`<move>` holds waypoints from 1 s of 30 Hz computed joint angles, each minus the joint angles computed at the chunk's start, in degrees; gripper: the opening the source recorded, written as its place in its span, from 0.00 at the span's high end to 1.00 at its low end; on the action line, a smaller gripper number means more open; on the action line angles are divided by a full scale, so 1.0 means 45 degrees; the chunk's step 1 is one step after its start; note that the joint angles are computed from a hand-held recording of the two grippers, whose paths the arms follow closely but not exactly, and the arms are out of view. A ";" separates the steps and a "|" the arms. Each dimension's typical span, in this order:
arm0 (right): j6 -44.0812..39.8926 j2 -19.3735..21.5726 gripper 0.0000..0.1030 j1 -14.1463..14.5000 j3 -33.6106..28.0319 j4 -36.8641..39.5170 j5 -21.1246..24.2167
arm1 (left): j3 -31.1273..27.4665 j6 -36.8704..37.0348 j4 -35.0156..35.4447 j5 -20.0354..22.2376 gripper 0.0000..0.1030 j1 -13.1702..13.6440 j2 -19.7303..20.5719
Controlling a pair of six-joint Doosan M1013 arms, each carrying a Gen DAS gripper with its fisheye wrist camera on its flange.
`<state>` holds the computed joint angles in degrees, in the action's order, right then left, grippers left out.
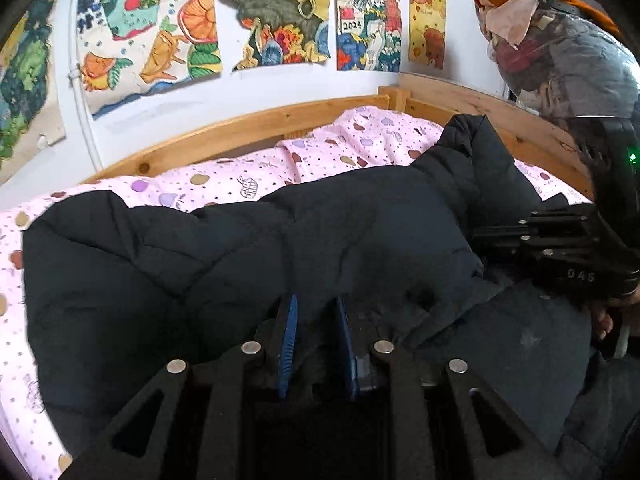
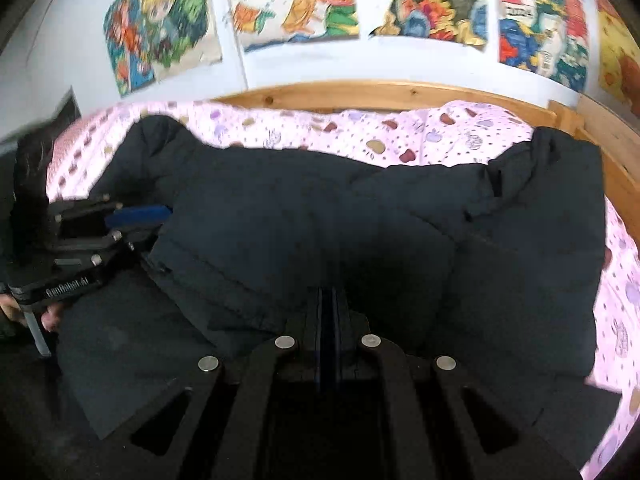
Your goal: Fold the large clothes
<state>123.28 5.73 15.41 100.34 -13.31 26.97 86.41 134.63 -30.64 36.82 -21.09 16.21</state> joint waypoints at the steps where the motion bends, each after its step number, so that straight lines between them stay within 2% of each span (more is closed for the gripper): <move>1: 0.0303 -0.0081 0.95 0.0043 0.0074 -0.0151 -0.0067 | 0.0039 -0.0129 -0.0099 0.0030 0.67 0.0029 -0.0099; 2: 0.0677 -0.0209 0.91 0.0121 0.0137 -0.0428 -0.0074 | 0.0069 -0.0204 -0.0325 0.0108 0.60 0.0085 -0.0190; 3: 0.1269 -0.0394 0.80 0.0272 0.0208 -0.1053 -0.0007 | 0.0142 -0.0131 -0.0676 0.0152 0.46 0.0157 -0.0290; 4: 0.1833 -0.0556 0.72 0.0419 0.0290 -0.1734 0.0066 | 0.0241 -0.0070 -0.1005 0.0095 0.37 0.0216 -0.0423; 5: 0.2270 -0.0673 0.51 0.0525 0.0345 -0.2287 0.0134 | 0.0362 -0.0019 -0.1321 -0.0022 0.35 0.0269 -0.0589; 6: 0.3216 -0.0893 0.39 0.0788 0.0417 -0.3422 0.0314 | 0.0418 0.0035 -0.1511 -0.0067 0.32 0.0309 -0.0687; 8: 0.4218 -0.1175 0.38 0.1046 0.0499 -0.4561 0.0476 | 0.0594 0.0010 -0.1851 -0.0265 0.27 0.0397 -0.1028; 10: 0.5104 -0.1499 0.37 0.1360 0.0526 -0.5445 0.0762 | 0.0824 0.0173 -0.2400 -0.0495 0.16 0.0494 -0.1358; 15: 0.7308 -0.2175 0.21 0.2091 0.0575 -0.7917 0.1510 | 0.1388 0.0791 -0.3853 -0.0950 0.04 0.0751 -0.2239; 21: 0.9254 -0.2827 0.13 0.3019 0.0768 -1.0492 0.1967 | 0.2045 0.2436 -0.4969 -0.1406 0.01 0.0800 -0.3323; 24: 1.0059 -0.3171 0.13 0.3362 0.0943 -1.1346 0.1914 | 0.2365 0.2951 -0.5406 -0.1587 0.00 0.0812 -0.3842; 30: 1.1062 -0.3724 0.11 0.4031 0.1341 -1.2190 0.2326 | 0.2962 0.3429 -0.5786 -0.1791 0.00 0.0863 -0.4717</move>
